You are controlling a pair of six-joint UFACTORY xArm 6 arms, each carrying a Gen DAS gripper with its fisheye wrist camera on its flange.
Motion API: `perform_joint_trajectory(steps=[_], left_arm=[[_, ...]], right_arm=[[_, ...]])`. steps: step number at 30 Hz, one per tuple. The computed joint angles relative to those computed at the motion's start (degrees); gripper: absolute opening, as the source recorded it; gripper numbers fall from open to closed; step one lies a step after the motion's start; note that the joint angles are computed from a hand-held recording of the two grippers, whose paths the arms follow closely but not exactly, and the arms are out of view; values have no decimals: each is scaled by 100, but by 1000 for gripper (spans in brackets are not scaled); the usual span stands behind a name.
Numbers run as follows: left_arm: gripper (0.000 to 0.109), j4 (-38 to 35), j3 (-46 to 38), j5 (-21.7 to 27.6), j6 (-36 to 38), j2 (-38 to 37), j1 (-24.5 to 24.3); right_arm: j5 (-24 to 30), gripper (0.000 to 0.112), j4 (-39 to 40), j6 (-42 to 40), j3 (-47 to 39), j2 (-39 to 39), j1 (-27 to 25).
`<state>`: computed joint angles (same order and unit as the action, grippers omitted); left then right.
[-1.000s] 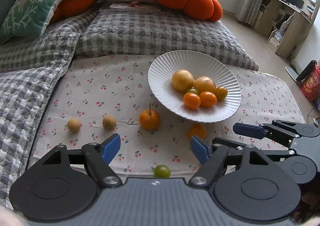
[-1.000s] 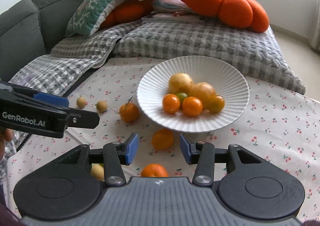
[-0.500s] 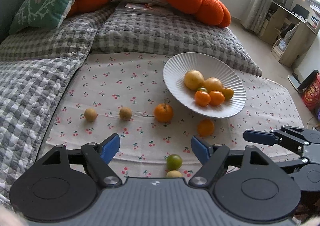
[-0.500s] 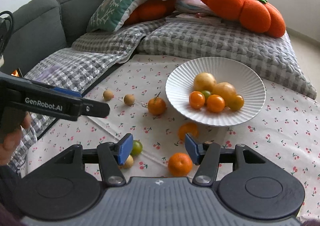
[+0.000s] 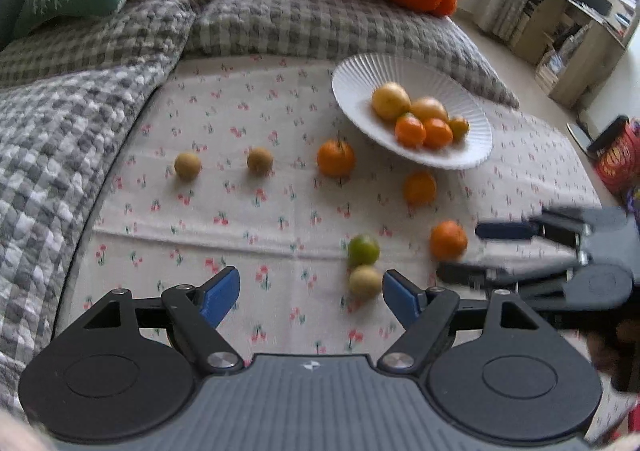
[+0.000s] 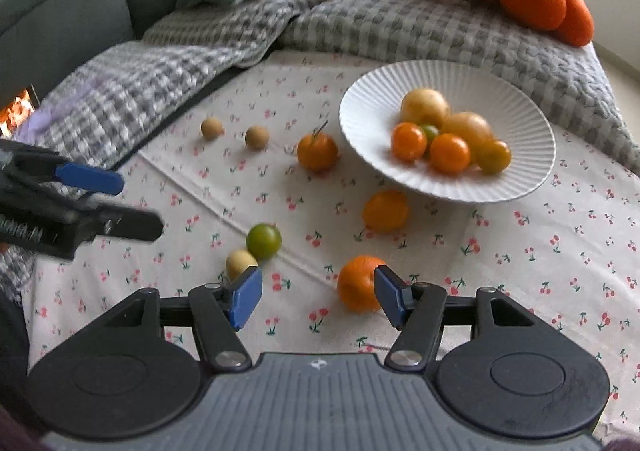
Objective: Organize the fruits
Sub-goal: 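Grasp a tan round fruit with the left tool while the right tool grasps another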
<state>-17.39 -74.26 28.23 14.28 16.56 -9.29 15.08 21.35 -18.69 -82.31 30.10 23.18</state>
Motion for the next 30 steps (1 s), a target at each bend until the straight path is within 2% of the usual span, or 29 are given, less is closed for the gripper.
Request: perform_joint_trajectory(steps=[2,6,11,14,17,18,19,20,22,25,30], left_arm=[[74,-276,142,138,363,-83,20],[64,-882,236,655,944,-139,128],[59,-777,379,742,1051,-146,107],[52,-470,461,726,945,-110,61],[40,-194,474,677,807,-41,44],[31,-103,461,661,748,-11,40],[20,-60,435,676,710,17,49],[18,-60,425,707,700,15,65],[17,-129,422,703,757,18,73],[17,-100,469,647,783,-11,32],[17,-69,499,599,777,-25,15]], right_arm=[[90,61,-119,99,-49,24,-19],[180,61,-208,192,-122,61,-39],[96,63,-522,338,-169,135,-20],[-24,63,-784,307,-144,199,-5],[-352,67,-1124,318,1,224,27],[-458,66,-1194,318,37,225,39],[-606,62,-1024,126,90,206,73],[-679,59,-658,-226,92,194,117],[-855,57,90,-1002,108,157,234],[-959,57,692,-1774,54,166,377],[-667,54,445,-1707,-194,381,460]])
